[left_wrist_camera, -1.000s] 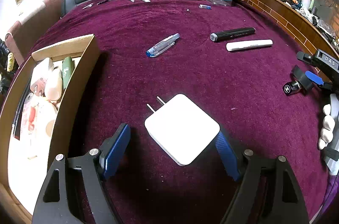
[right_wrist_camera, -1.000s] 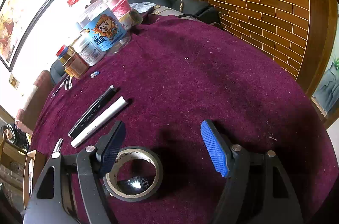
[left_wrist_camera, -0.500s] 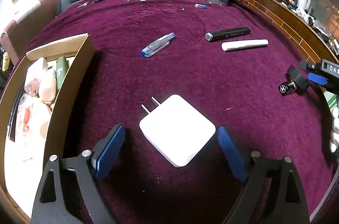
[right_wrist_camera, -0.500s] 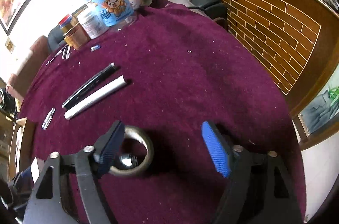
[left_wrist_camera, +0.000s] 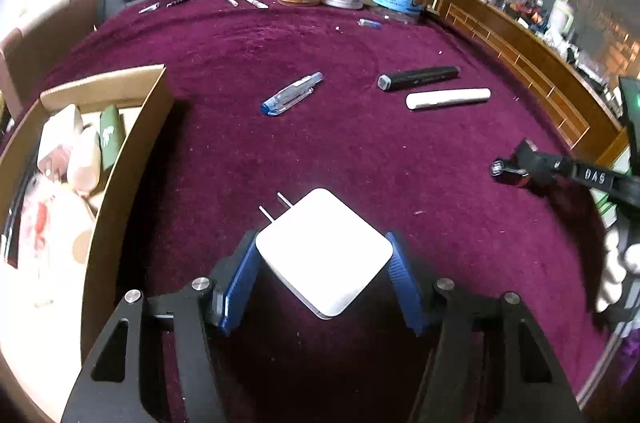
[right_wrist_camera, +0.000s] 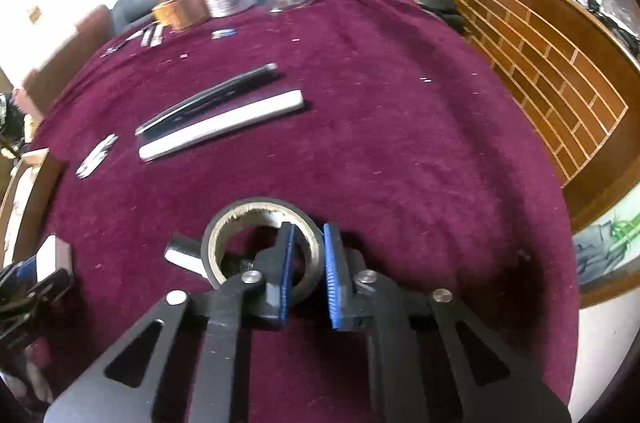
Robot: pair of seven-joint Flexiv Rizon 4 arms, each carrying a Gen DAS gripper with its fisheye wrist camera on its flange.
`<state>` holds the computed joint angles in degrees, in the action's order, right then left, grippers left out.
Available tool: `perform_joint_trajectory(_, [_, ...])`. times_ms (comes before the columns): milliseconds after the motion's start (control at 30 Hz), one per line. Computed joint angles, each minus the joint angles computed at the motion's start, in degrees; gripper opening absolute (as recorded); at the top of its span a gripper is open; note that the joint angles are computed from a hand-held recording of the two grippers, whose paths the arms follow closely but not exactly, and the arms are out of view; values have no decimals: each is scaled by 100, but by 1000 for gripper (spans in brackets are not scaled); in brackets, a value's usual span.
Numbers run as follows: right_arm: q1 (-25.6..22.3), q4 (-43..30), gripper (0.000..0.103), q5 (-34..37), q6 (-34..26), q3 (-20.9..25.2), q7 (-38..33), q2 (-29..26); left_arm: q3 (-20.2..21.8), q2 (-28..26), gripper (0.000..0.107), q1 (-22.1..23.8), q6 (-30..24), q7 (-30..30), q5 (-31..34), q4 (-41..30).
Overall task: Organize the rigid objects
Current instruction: 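Carry the charger and tape roll over the cardboard box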
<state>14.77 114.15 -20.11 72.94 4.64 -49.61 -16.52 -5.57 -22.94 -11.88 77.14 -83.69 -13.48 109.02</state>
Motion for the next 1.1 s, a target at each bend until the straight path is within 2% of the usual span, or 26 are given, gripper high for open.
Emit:
perform_joint_trajectory(100, [29,164,7,-24,200,8,84,156,-609,219,56,488,141,523,-739,385])
perform_joint_trajectory(267, [109,416,7,-206,596,-29,324,442,-1186,582,57,829,624,1323,-1749,938])
perform_joint_trajectory(433, [146,398,7,-147,710,170,299,556,-1759,1069,57,1140,886,2449,-3191,1387])
perform_joint_trajectory(500, [224,361,7,-159,736,230,290,575,-1811,1323,57,1183,957,2872,-3770,1562])
perform_joint_trajectory(567, [281,241,7,-21,794,391,128,538,-1593,1488,57,1103,1025,2927,-3866,1675])
perform_joint_trajectory(633, [356,73,7,169,818,567,-82,462,-1204,1648,57,1025,1087,2706,-3598,1810])
perform_joint_trajectory(700, [433,-140,7,395,799,744,-343,335,-620,1740,57,934,1024,2072,-2802,1887])
perform_joint_trajectory(833, [561,-698,7,979,640,1189,-1009,-20,319,1797,57,814,803,1100,-1668,1943])
perform_joint_trajectory(1033, [1057,-1550,7,1290,146,1481,-1641,-614,929,1640,57,1078,381,134,-429,1773])
perform_joint_trajectory(1100, [1261,-1743,7,1285,-4,1455,-1737,-748,949,1588,57,1214,268,136,-329,1761])
